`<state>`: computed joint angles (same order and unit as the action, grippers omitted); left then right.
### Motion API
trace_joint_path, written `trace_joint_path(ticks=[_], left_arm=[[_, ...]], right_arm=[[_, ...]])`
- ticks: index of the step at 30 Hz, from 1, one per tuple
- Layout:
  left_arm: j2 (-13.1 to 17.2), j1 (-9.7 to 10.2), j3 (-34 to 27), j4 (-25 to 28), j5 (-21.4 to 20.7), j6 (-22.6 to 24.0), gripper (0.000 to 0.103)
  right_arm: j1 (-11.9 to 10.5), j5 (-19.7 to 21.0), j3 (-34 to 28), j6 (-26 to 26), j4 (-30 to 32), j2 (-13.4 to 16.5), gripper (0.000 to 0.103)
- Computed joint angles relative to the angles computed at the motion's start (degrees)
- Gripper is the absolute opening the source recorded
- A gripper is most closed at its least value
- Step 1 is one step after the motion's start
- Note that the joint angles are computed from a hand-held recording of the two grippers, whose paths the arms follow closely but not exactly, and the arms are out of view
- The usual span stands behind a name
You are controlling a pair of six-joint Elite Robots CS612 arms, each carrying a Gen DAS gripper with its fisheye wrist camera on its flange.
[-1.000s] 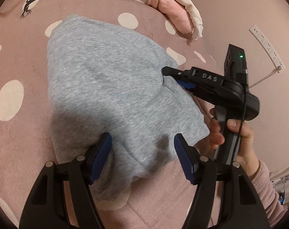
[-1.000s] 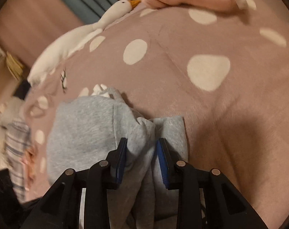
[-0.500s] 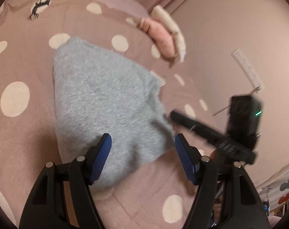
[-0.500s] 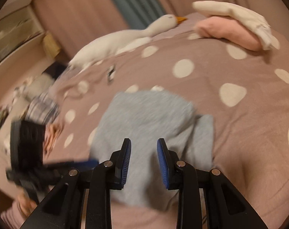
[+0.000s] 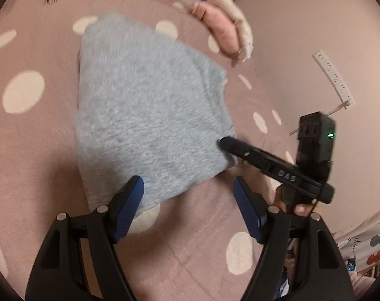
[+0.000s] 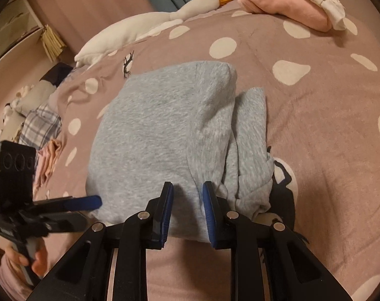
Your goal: Fold small clothes
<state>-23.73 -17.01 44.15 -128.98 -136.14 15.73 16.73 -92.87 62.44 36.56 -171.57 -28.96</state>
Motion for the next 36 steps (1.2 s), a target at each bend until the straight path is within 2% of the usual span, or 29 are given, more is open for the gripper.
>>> trace_joint_path(ticks=[3,6,8,11,13,14,16,17,18,24,28,30,32,36], left_arm=[[-0.5,0.69,1.2,-4.3,-1.7,-2.3,0.074],[-0.7,1.07,2.8,-10.2,1.0,-7.3,0.074],[-0.7,1.17,3.5,-12.0,2.4,-9.0,0.074],[0.3,1.00,2.4,-10.7,3.9,-10.4,0.074],[1.0,0.83,1.4,-9.0,4.5,-11.0,0.074],[1.4,0.42,0.9,-8.9,6.2,-11.8,0.072],[1.9,-0.02,0.2,-7.6,9.1,-12.8,0.071],[2.2,-0.25,-0.2,-6.8,10.7,-13.8,0.065],[2.3,-0.28,-0.2,-7.3,10.8,-14.2,0.065],[0.3,-0.34,2.9,-9.0,13.1,-12.5,0.062],[-1.7,-0.27,6.6,-11.0,14.1,-11.5,0.062],[-2.5,-0.13,8.5,-12.5,14.0,-11.5,0.063],[-3.2,-0.02,10.0,-13.5,13.7,-11.3,0.063],[-4.2,-0.14,11.5,-14.0,15.0,-10.2,0.063]], right_arm=[[-0.2,1.3,1.9,2.3,-4.0,-0.3,0.026],[-0.5,2.4,2.9,4.7,-7.3,-0.2,0.026],[-0.4,2.4,3.4,5.6,-8.5,-0.3,0.026],[0.1,1.4,3.7,3.9,-9.8,-0.7,0.027],[0.3,2.3,3.7,2.2,-11.6,-0.7,0.028],[0.3,3.0,3.5,1.6,-11.4,-0.6,0.029],[0.6,2.1,2.2,1.1,-7.5,-0.3,0.029],[0.6,1.3,1.4,1.5,-4.2,-0.1,0.029],[0.5,1.7,0.9,1.8,-2.4,0.1,0.029],[0.5,1.9,0.8,2.4,-1.5,0.3,0.029],[1.1,0.2,0.6,1.2,0.2,-0.3,0.029],[1.3,-0.1,0.5,0.4,-0.5,-0.3,0.032],[1.4,-0.9,0.7,0.6,-1.8,-0.3,0.042],[1.2,-0.4,-0.2,2.0,0.3,0.2,0.042]])
